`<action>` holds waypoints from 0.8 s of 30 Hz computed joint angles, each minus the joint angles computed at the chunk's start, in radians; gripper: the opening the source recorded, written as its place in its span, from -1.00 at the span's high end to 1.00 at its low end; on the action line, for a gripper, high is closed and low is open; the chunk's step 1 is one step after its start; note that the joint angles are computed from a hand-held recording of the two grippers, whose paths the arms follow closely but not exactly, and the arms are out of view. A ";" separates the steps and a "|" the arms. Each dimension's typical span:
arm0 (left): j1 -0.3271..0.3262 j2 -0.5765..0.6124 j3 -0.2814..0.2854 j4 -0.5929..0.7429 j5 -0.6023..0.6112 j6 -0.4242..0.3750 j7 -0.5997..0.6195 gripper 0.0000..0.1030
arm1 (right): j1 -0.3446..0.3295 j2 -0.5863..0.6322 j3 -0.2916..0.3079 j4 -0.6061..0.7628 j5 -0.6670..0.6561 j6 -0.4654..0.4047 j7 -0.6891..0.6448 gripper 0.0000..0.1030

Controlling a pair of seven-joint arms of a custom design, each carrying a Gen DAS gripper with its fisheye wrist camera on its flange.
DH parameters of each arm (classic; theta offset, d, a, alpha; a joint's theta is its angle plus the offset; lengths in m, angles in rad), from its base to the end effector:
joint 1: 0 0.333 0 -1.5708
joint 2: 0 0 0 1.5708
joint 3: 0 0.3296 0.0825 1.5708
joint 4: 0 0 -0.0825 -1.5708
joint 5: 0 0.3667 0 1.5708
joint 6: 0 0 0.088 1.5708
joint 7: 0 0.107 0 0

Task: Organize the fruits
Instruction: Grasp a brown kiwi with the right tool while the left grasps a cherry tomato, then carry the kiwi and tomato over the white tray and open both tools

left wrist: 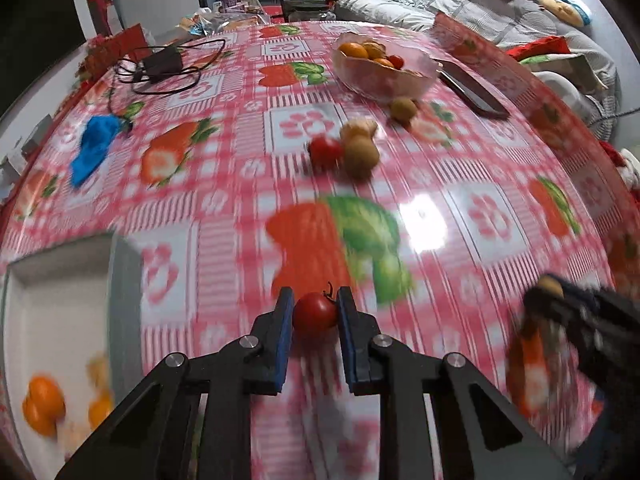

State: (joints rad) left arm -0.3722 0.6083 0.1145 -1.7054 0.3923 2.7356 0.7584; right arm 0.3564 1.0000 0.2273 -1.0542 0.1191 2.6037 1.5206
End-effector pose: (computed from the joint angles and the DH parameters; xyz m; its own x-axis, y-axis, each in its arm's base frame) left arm 0.6735 -0.2059 0.3066 0.1875 -0.9822 0.0094 -0.8608 -0.1689 -0.4802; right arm 0.7226 0.3794 0.3085 0.4354 -0.8598 -0.2669 -0.8198 -0.2562 -0.5121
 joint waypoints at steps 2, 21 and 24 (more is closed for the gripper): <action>-0.013 -0.045 0.007 -0.072 0.008 0.037 -0.029 0.54 | -0.007 -0.032 0.004 -0.057 0.005 0.028 -0.001 0.46; -0.064 -0.256 0.019 -0.362 0.262 0.113 -0.369 0.54 | -0.032 -0.241 0.042 -0.428 -0.031 0.191 0.037 0.46; -0.055 -0.282 0.014 -0.384 0.325 0.118 -0.430 0.54 | -0.036 -0.255 0.050 -0.448 -0.038 0.198 0.041 0.46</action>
State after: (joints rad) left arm -0.4276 0.3262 0.1289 -2.0893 0.7170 2.8537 0.3289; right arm 0.3209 0.7447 0.2773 -1.5022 0.0814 2.8013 1.5615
